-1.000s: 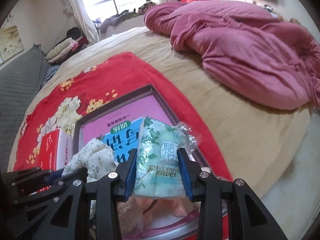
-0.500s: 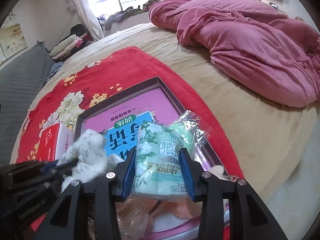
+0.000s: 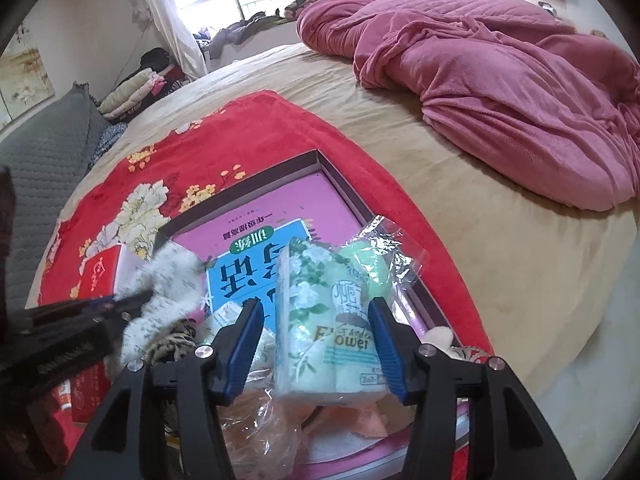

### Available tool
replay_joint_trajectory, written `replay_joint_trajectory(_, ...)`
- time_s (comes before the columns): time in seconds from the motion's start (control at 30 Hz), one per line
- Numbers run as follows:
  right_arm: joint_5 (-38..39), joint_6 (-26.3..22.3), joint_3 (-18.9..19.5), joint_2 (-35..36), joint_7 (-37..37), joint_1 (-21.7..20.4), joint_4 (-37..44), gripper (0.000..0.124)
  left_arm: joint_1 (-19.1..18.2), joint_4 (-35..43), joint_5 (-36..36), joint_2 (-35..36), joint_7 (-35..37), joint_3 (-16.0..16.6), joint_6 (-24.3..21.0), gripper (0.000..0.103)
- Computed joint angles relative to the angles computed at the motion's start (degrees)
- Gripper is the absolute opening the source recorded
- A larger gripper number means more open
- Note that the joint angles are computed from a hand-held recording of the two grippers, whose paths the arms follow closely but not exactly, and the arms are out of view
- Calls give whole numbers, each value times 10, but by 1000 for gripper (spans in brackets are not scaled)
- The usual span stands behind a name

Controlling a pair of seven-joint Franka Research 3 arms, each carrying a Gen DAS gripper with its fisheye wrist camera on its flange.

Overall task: Organize soft objects
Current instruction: 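Lower both items into the book box and open both grippers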

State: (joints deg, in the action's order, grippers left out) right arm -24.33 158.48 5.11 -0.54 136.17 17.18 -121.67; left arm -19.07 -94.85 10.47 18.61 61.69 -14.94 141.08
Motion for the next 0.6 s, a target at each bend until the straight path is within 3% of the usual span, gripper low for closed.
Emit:
replay_joint_trajectory(0.2,8,9,1,-7,-2,-3,-7,54,-4,10,-1,7,6,-1,-10,25)
replay_joint_trajectory(0.33,-2,9,4,-10,11,-5,-9,54,-4,6,0,4,-2,1,-10,42)
replay_joint_trajectory(0.5,-9,19,7,-19,23,-10,-15,54,-2,1,-3,1,0,-1,-6,47)
replay_joint_trajectory(0.6,-18,15,10,-23,32,-13,-16,54,-4,-2,2,-2,-5,0,-2,61)
